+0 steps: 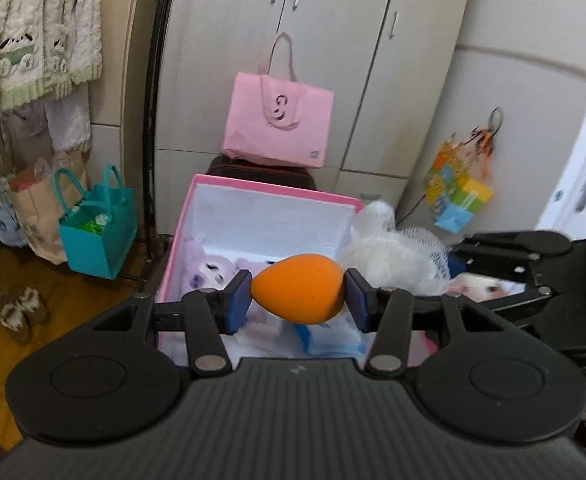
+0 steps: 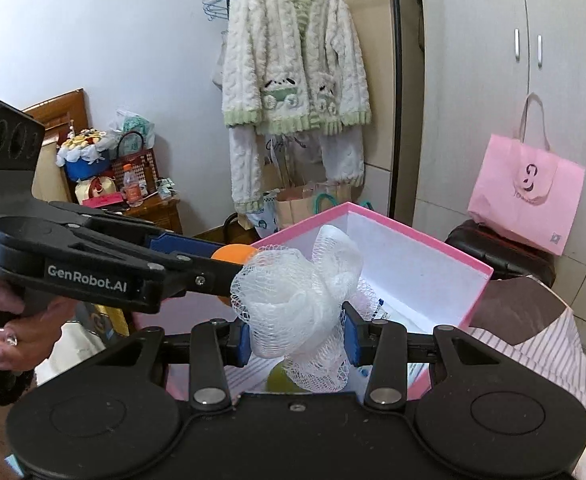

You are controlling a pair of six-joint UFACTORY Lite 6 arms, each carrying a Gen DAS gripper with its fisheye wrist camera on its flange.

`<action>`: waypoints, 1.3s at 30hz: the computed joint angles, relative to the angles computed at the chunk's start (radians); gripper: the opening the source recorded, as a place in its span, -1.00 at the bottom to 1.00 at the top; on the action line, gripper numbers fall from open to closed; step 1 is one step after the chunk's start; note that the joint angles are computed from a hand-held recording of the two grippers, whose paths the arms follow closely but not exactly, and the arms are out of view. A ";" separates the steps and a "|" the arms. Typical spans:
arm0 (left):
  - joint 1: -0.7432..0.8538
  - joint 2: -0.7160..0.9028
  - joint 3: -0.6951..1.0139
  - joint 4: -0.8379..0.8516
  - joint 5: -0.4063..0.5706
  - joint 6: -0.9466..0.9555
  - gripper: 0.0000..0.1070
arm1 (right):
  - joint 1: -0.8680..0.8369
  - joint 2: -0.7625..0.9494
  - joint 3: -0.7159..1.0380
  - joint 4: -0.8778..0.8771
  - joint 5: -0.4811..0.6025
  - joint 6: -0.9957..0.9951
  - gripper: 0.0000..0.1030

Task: Organize soft objects
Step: 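Open both tools to drop the sponge and bath puff into the pink box, then move the left tool to the red pompom while the right tool reaches the pink scrunchie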

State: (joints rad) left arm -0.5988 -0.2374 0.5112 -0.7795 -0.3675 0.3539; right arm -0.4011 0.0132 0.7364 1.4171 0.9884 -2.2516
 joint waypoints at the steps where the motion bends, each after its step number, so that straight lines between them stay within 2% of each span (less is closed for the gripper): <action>1: 0.021 0.052 0.045 0.009 0.013 0.010 -0.09 | 0.035 0.014 -0.010 0.073 -0.035 -0.074 -0.08; 3: 0.063 0.166 0.159 0.009 0.066 0.071 -0.09 | 0.088 0.066 0.007 0.158 -0.089 -0.170 -0.08; 5: 0.089 0.240 0.247 -0.037 0.120 0.163 -0.09 | 0.123 0.123 0.056 0.188 -0.140 -0.170 -0.08; 7: 0.117 0.345 0.362 -0.157 0.167 0.305 -0.09 | 0.140 0.180 0.112 0.195 -0.170 -0.152 -0.08; 9: 0.114 0.410 0.422 -0.308 0.156 0.446 -0.04 | 0.145 0.235 0.173 0.171 -0.175 -0.105 -0.07; 12: 0.126 0.472 0.480 -0.412 0.193 0.526 0.04 | 0.171 0.271 0.239 0.098 -0.248 -0.001 0.05; 14: 0.106 0.485 0.480 -0.401 0.149 0.523 0.19 | 0.198 0.260 0.239 0.108 -0.313 -0.033 0.09; 17: 0.065 0.466 0.447 -0.392 0.035 0.522 0.25 | 0.187 0.263 0.242 0.130 -0.308 -0.052 0.26; 21: 0.040 0.352 0.343 -0.289 0.009 0.435 0.27 | 0.101 0.229 0.215 0.081 -0.212 -0.022 0.29; 25: 0.005 0.234 0.258 -0.319 0.002 0.454 0.27 | -0.040 0.162 0.176 0.017 -0.058 0.033 0.37; 30: -0.079 0.065 0.163 -0.529 -0.010 0.669 0.27 | -0.225 0.072 0.131 -0.116 0.118 0.095 0.37; 34: -0.234 -0.051 0.110 -0.745 -0.109 0.890 0.27 | -0.365 0.008 0.097 -0.201 0.214 0.097 0.37; 39: -0.400 -0.108 0.106 -0.876 -0.174 0.985 0.27 | -0.545 -0.053 0.062 -0.298 0.317 0.037 0.37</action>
State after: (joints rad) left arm -0.9991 -0.3452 0.6170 -1.6554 -0.5410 1.3388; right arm -0.9464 -0.0394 0.7982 1.1187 1.3058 -2.2142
